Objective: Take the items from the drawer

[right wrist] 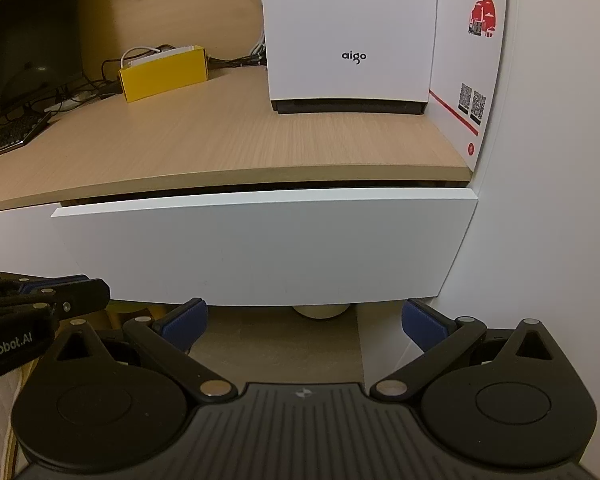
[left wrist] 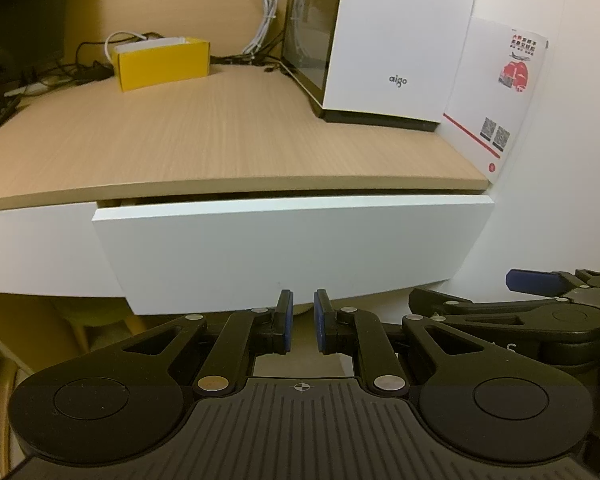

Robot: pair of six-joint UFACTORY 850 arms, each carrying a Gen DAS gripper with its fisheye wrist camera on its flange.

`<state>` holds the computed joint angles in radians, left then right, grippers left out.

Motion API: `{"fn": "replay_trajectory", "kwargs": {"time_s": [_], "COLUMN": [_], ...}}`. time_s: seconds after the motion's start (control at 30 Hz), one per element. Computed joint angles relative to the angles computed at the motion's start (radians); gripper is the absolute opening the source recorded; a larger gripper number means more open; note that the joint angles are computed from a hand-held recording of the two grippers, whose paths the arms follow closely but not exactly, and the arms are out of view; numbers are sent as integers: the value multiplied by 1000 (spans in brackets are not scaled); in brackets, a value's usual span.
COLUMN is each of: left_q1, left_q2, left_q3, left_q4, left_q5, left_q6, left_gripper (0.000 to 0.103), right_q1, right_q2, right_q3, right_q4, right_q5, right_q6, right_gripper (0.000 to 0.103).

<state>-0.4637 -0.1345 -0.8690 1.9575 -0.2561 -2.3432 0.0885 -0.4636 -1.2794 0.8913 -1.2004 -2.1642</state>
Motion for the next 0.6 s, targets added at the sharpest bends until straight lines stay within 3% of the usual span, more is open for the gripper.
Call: {"fn": "replay_trajectory", "kwargs": {"time_s": [0.6], "left_q1": [-10], "left_q2": [-9], "left_q3": [-7], "left_q4": [-18], "left_q5": [0], "left_q6": [19], "left_gripper": [14], "right_q1": [4], "right_q2": [-17], "right_q3": [-22], "right_q4": [-41], "right_q5": [-32], "right_q6": [-10], "right_gripper": [103]}}
